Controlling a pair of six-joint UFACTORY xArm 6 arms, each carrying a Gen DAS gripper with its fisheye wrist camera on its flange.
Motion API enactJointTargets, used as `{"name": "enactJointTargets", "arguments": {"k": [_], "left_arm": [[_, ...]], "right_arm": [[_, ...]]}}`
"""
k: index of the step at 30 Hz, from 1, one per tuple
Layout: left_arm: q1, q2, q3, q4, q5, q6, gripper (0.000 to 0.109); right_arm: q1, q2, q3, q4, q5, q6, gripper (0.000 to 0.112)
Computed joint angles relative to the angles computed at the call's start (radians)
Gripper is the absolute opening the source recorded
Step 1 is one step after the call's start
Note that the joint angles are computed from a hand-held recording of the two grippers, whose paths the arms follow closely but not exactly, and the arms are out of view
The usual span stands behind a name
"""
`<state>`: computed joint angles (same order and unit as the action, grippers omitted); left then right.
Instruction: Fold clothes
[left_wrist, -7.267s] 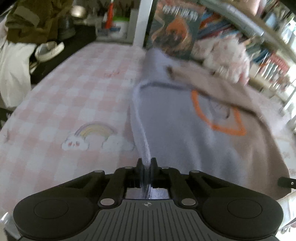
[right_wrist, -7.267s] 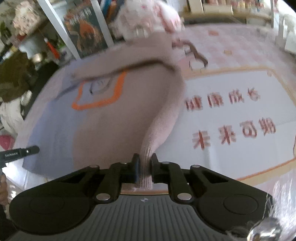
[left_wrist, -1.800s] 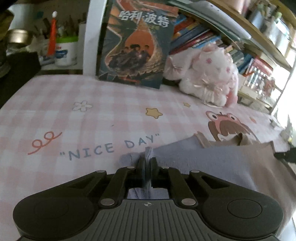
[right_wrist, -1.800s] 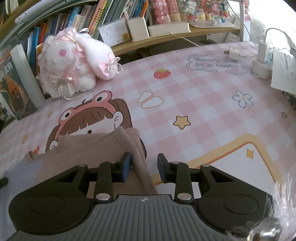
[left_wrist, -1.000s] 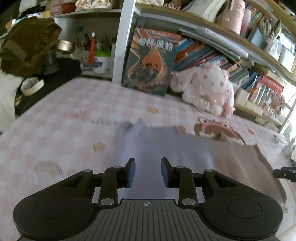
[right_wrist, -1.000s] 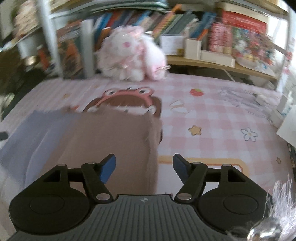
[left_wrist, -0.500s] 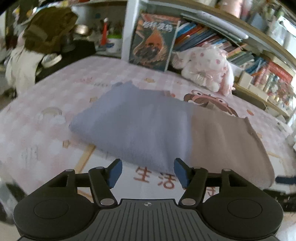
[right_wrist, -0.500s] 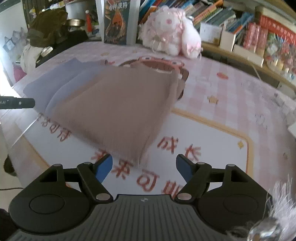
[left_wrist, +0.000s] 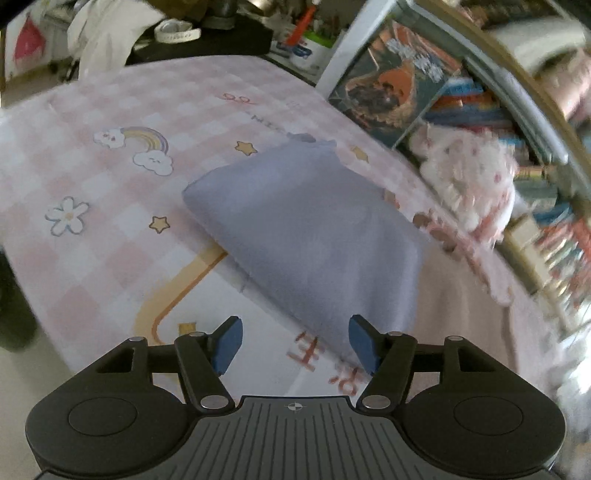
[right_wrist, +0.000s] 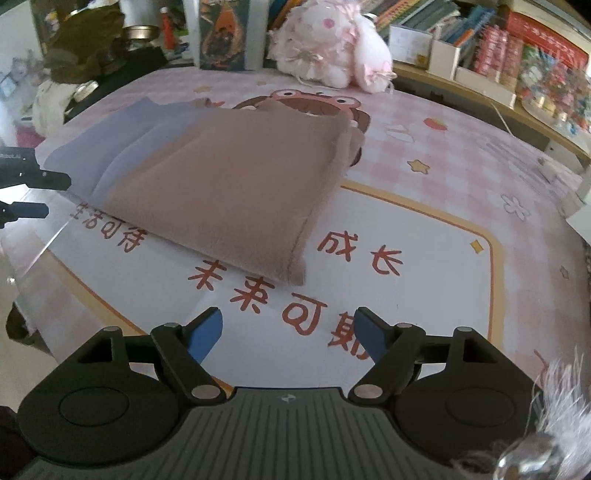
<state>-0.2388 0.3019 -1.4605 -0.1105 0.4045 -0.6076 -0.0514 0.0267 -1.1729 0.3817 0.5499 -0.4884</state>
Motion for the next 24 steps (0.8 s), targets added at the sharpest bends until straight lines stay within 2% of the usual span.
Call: {"name": "enactJointTargets", "arguments": {"k": [6, 9, 13, 16, 18, 20, 24], "left_arm": [[0.037, 0.056, -0.018, -0.499, -0.097, 0.114, 0.059], [0.05, 0.076, -0.029, -0.606, -0.136, 0.085, 0.059], [0.065, 0.11, -0.069, -0.513, -0.14, -0.042, 0.057], [0.078, 0.138, -0.113, -0.414, -0.109, -0.117, 0.045], [0.084, 0.15, -0.136, -0.359, -0.081, -0.138, 0.032], [0.093, 0.161, -0.156, -0.333, -0.054, -0.14, 0.025], [0.098, 0.169, -0.215, -0.208, 0.018, -0.092, 0.009]], "right_arm": [[-0.002, -0.009, -0.009, 0.049, 0.018, 0.074, 0.074], [0.001, -0.012, -0.016, 0.079, 0.018, 0.099, 0.072], [0.009, -0.011, -0.021, 0.052, 0.003, 0.171, 0.068], [0.004, -0.002, -0.03, 0.043, 0.004, 0.259, 0.058], [0.0, 0.007, -0.04, 0.039, 0.006, 0.324, 0.053], [-0.011, 0.025, -0.06, 0.04, 0.017, 0.415, 0.043], [-0.021, 0.065, -0.101, 0.086, 0.033, 0.517, 0.034]]}}
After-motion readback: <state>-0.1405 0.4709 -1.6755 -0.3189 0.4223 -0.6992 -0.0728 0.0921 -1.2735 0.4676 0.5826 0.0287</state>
